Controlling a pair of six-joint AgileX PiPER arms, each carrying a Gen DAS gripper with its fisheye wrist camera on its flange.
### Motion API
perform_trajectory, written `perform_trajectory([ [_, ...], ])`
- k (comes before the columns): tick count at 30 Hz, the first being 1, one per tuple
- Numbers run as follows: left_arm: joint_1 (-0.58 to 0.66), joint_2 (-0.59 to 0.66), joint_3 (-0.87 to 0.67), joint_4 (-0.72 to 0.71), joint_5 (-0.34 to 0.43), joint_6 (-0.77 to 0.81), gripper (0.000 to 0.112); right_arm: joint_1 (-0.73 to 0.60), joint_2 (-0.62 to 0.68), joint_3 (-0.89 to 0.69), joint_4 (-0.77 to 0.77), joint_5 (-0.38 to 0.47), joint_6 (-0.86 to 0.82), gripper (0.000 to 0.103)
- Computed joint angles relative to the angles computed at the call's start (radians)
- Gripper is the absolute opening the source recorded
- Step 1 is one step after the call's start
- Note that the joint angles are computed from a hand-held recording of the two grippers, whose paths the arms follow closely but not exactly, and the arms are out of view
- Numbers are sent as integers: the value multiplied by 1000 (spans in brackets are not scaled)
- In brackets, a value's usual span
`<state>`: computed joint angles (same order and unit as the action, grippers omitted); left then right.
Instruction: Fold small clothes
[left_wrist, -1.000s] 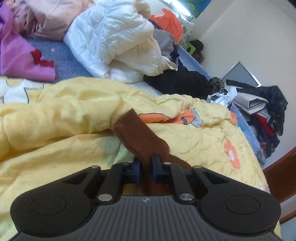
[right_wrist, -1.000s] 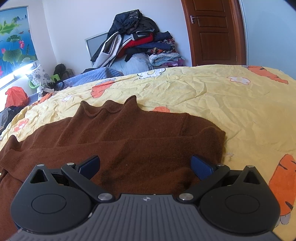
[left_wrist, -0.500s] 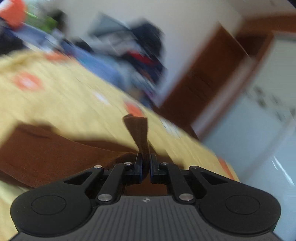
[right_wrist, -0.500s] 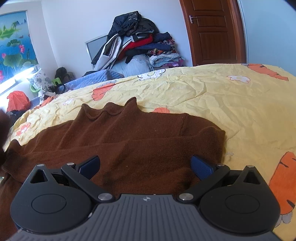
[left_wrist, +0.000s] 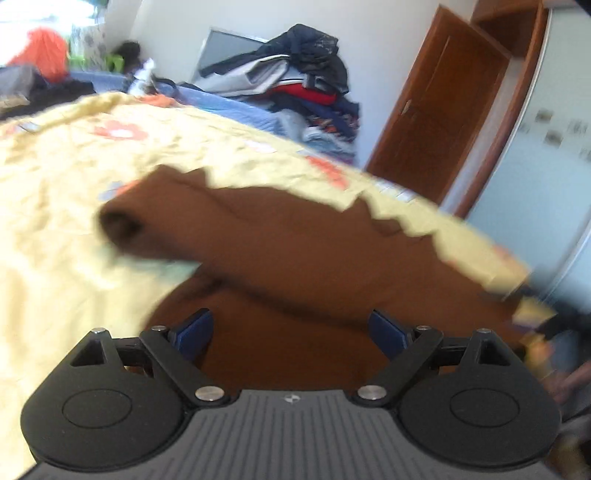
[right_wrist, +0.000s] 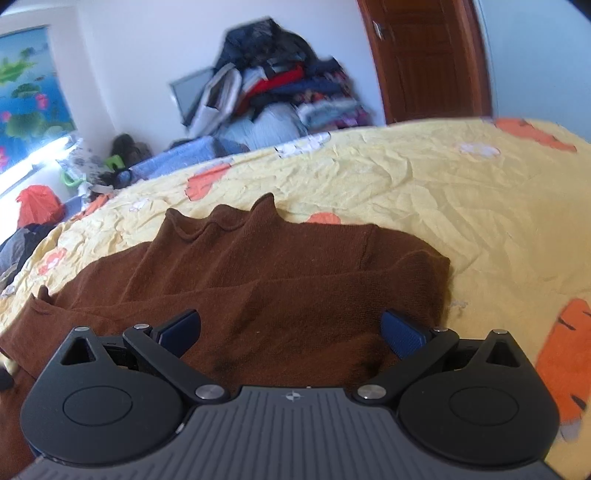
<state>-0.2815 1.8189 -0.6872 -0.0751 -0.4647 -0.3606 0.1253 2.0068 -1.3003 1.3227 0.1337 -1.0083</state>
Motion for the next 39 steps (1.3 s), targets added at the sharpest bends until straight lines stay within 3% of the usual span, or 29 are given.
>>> perform_trajectory([
  [2,15,6,20,36,-71,-74,96,-35,-36,12,146,163,-25,103],
  [3,10,12,10,-4,-58,-52,96,-52,-32,0,159,263,18,103],
  [5,10,23,-10,-10,-37,-34,96,-72,21,-85,65,463,183,103],
  [7,19,24,-9,10,-37,-38,96,-71,84,-204,-88,581,380,99],
  [9,20,3,24,22,-56,-56,96,-69,143,-306,-199,645,521,96],
  [13,20,2,32,33,-71,-78,97,-91,174,-350,-215,680,569,94],
  [16,23,3,30,44,-72,-88,98,-99,173,-357,-256,690,559,78],
  [18,24,5,30,48,-75,-94,98,-82,134,-314,-309,653,544,38],
  [20,25,4,32,51,-78,-99,98,-77,121,-305,-357,659,551,12],
  [24,23,3,33,48,-80,-100,98,-148,44,-234,-193,694,355,12],
  [28,24,3,35,51,-82,-103,98,-279,22,-323,-120,792,306,12],
  [34,22,3,36,48,-84,-107,99,-449,139,-459,-206,813,382,12],
  [39,17,2,36,34,-81,-91,99,-541,198,-390,-251,776,345,12],
])
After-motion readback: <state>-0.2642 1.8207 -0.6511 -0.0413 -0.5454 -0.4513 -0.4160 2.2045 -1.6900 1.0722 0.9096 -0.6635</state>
